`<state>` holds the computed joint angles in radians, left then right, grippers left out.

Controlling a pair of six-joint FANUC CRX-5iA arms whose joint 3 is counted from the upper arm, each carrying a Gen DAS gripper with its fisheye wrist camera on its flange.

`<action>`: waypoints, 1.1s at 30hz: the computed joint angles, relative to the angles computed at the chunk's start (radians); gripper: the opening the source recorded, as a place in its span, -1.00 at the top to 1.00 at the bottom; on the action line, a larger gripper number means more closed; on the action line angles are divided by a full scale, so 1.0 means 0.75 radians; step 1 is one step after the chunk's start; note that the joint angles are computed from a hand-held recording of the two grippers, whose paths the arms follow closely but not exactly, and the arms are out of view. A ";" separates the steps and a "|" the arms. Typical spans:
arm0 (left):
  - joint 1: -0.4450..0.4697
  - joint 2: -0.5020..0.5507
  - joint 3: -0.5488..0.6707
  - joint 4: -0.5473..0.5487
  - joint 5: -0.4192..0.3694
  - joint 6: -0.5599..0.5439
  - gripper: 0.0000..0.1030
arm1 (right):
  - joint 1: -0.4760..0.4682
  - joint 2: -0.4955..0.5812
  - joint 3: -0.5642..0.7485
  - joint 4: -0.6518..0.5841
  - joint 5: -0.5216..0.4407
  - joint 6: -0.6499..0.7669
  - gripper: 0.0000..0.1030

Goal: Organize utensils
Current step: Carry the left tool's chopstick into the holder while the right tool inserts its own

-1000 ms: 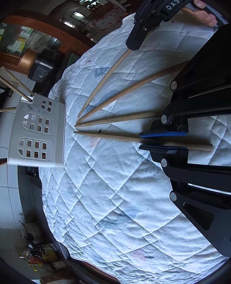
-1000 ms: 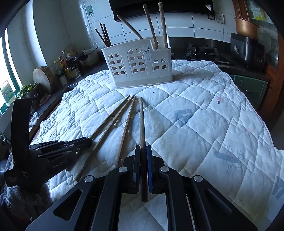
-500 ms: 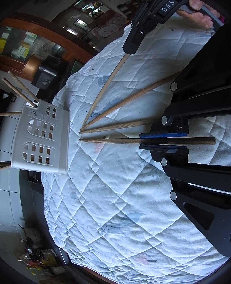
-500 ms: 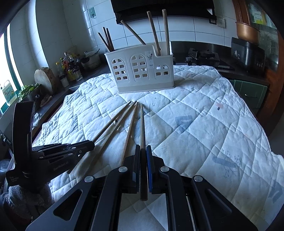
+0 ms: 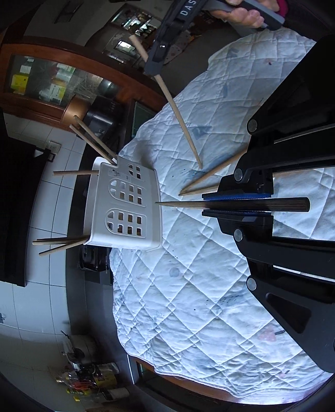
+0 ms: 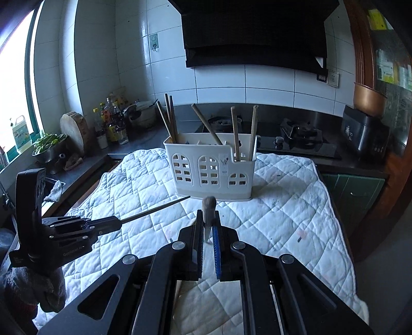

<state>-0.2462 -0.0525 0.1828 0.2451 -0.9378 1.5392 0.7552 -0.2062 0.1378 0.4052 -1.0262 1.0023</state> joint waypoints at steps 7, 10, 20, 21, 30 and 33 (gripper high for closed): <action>0.050 0.080 0.150 0.104 -0.097 -0.142 0.90 | -0.115 0.167 0.324 -0.085 -0.123 0.196 0.87; 0.062 0.120 0.234 0.121 -0.142 -0.169 0.90 | -0.146 0.238 0.469 -0.098 -0.163 0.251 0.87; 0.089 0.221 0.486 0.142 -0.204 -0.199 0.90 | -0.185 0.440 0.812 -0.035 -0.239 0.349 0.87; 0.091 0.234 0.516 0.144 -0.212 -0.196 0.90 | -0.189 0.455 0.835 -0.031 -0.240 0.351 0.87; 0.080 0.422 0.945 0.052 -0.257 -0.128 0.90 | -0.234 0.613 1.117 -0.062 -0.301 0.408 0.87; 0.063 0.537 1.158 -0.015 -0.338 -0.088 0.90 | -0.235 0.686 1.246 -0.040 -0.326 0.431 0.87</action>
<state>-0.1989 0.3502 1.0510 0.2338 -1.1912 1.4732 0.5790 0.3085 1.0725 0.3752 -1.2706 1.3256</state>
